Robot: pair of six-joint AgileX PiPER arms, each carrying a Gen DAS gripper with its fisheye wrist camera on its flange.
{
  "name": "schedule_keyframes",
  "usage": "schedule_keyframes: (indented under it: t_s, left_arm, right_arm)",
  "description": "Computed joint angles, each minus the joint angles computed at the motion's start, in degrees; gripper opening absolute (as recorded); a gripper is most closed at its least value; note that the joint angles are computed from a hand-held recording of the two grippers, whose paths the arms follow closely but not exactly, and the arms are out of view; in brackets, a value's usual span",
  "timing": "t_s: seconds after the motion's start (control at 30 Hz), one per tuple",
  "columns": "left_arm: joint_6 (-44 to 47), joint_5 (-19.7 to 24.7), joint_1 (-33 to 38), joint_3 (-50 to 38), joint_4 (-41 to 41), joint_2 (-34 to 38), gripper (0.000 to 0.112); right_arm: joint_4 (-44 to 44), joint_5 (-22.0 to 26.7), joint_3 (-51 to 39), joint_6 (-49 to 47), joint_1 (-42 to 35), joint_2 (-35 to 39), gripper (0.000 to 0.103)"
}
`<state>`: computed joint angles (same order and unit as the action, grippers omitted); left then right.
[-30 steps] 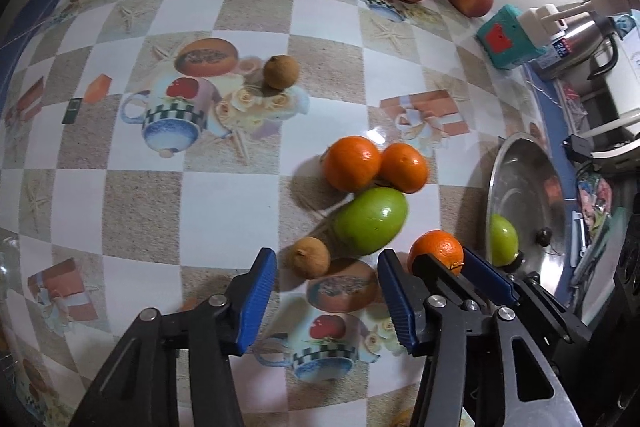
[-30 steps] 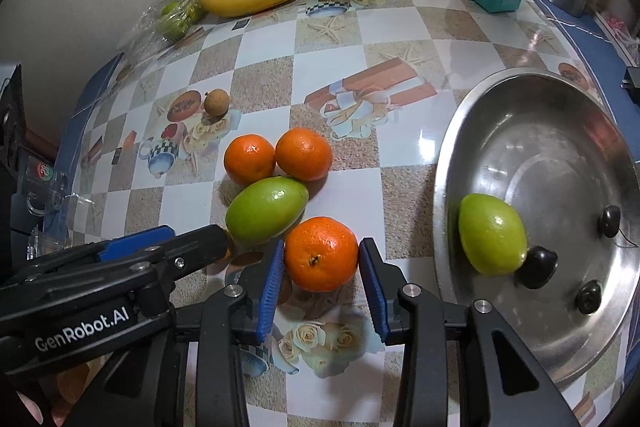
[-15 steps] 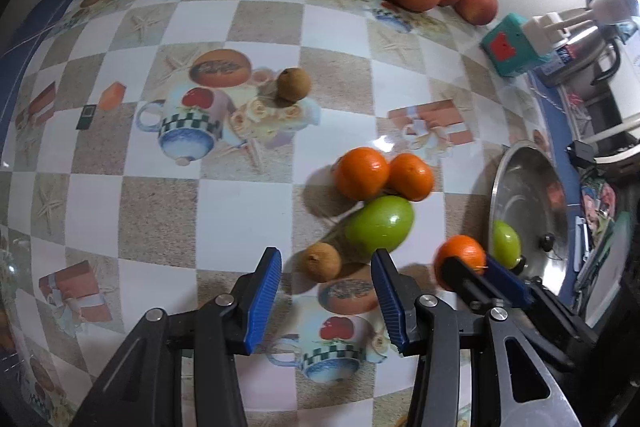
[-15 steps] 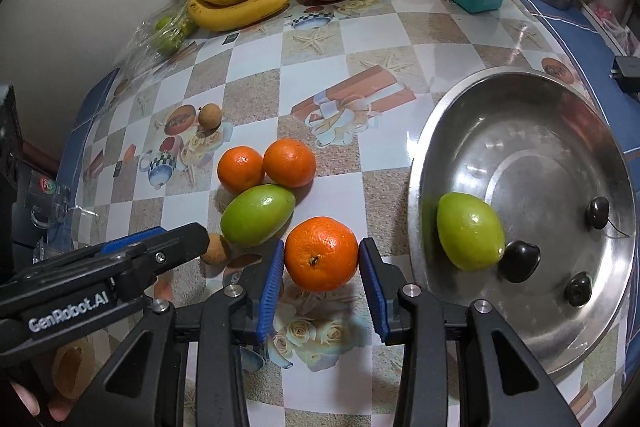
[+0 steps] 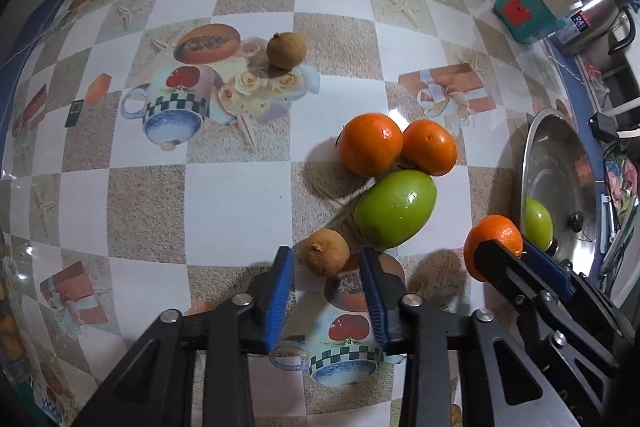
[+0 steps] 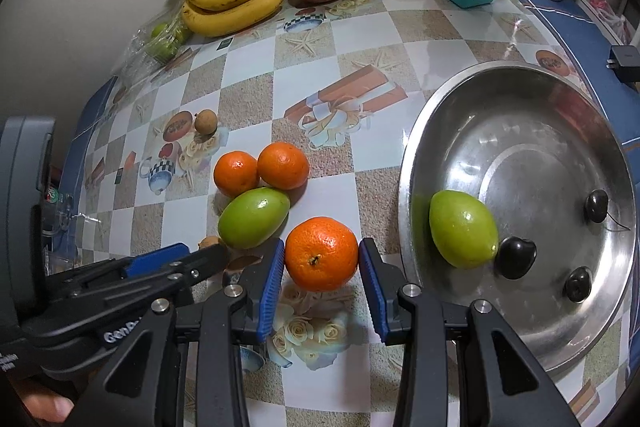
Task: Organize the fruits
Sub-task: 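Grasp a brown kiwi with the left tool while the right tool holds the orange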
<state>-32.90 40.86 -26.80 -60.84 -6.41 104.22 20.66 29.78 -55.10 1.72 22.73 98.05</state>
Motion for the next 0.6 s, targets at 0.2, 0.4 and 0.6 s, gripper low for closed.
schedule_keyframes:
  t_s: [0.2,0.4,0.6]
  left_arm:
    - [-0.1,-0.4,-0.2,-0.2,0.0,0.2,0.025]
    - [-0.1,-1.0,-0.2,-0.2,-0.1,0.0,0.025]
    - [-1.8,-0.3,1.2,0.7,2.1,-3.9,0.025]
  right_arm:
    - [2.3,0.3,0.1,-1.9,-0.6,0.2,0.04]
    - [2.8,0.1,0.2,-2.0,-0.7,0.2,0.04]
    - [4.1,0.2,0.4,-3.1,-1.2,-0.3,0.04]
